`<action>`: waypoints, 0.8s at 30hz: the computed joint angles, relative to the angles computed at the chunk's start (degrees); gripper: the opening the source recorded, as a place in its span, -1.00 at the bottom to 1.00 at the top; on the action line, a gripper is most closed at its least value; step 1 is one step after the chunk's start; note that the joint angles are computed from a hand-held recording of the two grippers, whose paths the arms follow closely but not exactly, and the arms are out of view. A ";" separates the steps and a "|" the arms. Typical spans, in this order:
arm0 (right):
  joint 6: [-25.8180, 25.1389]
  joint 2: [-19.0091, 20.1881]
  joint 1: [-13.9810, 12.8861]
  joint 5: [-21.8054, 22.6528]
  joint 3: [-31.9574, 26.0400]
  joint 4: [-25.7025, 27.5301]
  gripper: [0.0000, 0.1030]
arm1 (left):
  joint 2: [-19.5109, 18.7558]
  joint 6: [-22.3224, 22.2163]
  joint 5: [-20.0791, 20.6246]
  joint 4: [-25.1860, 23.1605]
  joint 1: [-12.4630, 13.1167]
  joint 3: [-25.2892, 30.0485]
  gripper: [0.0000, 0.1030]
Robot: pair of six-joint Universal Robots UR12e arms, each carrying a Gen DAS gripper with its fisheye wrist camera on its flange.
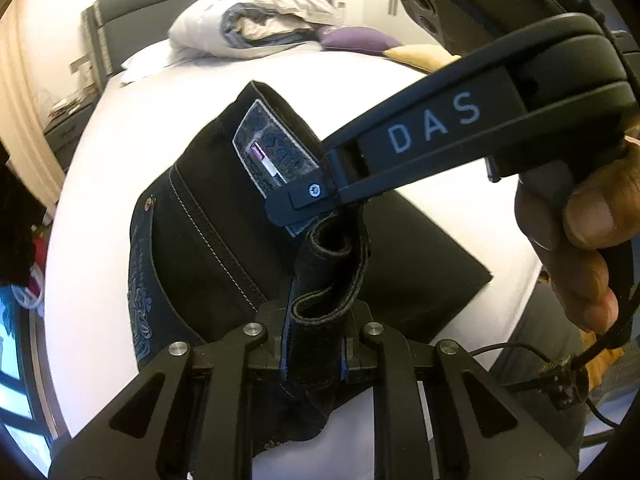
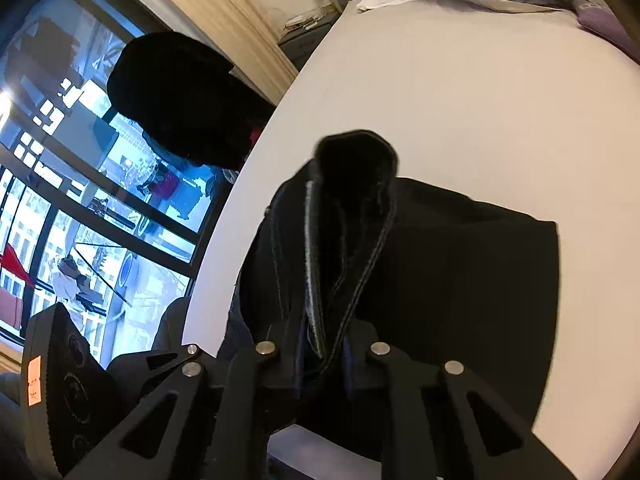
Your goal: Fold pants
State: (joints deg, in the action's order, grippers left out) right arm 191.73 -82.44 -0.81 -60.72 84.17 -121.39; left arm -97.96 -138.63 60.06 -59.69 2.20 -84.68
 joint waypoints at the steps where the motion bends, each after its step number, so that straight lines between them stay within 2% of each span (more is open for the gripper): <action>1: 0.46 -0.14 -0.45 0.56 0.34 -0.29 -0.70 | -0.17 0.24 -0.12 -0.30 -0.55 0.23 -0.71; 5: 1.86 -1.05 -2.59 3.30 2.14 -2.17 -0.71 | -0.65 1.06 -0.32 -0.43 -3.05 0.93 -0.71; 11: 2.69 -1.67 -6.22 7.20 5.01 -2.36 -0.71 | -2.35 0.58 2.56 -0.92 -6.80 2.55 -0.71; 18: 4.85 -1.20 -7.70 8.74 7.66 -3.18 -0.71 | -4.38 0.64 7.52 -1.03 -10.43 2.96 -0.71; 24: 7.36 -1.13 -8.06 9.14 9.72 -5.36 -0.71 | -5.10 0.41 9.45 1.04 -11.76 1.62 -0.70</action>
